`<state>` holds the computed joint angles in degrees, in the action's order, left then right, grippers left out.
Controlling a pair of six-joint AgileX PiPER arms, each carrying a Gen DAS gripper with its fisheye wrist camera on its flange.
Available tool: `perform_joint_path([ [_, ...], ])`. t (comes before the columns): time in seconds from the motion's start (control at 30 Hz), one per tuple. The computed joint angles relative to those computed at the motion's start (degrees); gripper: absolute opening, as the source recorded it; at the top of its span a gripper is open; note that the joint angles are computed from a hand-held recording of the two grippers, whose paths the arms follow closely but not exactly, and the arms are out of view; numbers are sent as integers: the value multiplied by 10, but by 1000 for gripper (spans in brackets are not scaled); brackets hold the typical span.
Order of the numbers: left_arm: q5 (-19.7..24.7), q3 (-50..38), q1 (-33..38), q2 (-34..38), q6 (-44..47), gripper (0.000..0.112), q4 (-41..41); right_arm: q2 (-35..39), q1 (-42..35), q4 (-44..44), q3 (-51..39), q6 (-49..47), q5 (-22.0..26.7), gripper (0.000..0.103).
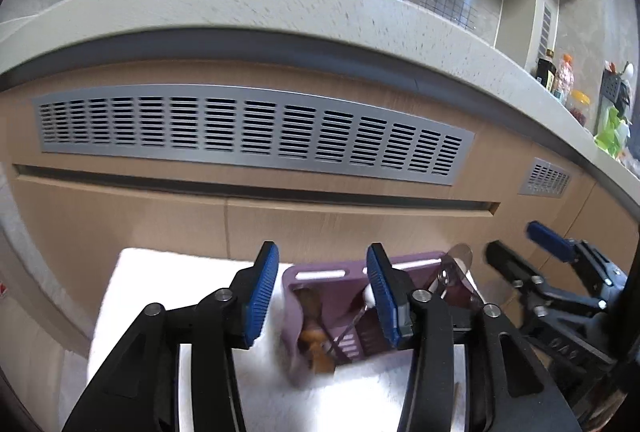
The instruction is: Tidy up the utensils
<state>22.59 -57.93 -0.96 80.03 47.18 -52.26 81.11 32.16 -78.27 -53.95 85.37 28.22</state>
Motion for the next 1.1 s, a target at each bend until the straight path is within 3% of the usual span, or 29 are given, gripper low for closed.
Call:
perform_joint_path([
  [0.1,9,51,13,-55,-10,59,30,-51,28,9,38,0,33,89],
  [0.2,25,104,20,-102,-21,59,68,-98,79,24,84,-4,79,95],
  [0.33,46,175,41,-153,-17,60,87,-125,136,69,126,-31,114,98],
  [0.5,73,253,77,-199,3,65,81,-120,240,93,185,3,179,98],
  [0.6,97,291,106,-224,20,65,75,-123,294,136,216,9,190,98],
  [0.73,127,323,146,-248,45,65,62,-171,358,237,264,-23,134,98],
  [0.77,134,330,152,-255,48,65,62,-171,396,254,276,-6,134,97],
  [0.83,140,339,157,-259,54,65,63,-164,442,275,292,23,122,82],
  [0.87,141,345,157,-263,52,65,68,-160,450,291,297,23,105,67],
  [0.9,140,348,153,-264,49,65,71,-156,454,302,302,24,87,59],
  [0.97,142,351,149,-266,42,65,77,-138,460,293,308,55,65,58],
  [1.03,144,354,146,-273,34,65,84,-115,485,260,306,110,82,58],
  [1.1,154,357,154,-282,35,65,87,-105,489,263,299,102,83,51],
])
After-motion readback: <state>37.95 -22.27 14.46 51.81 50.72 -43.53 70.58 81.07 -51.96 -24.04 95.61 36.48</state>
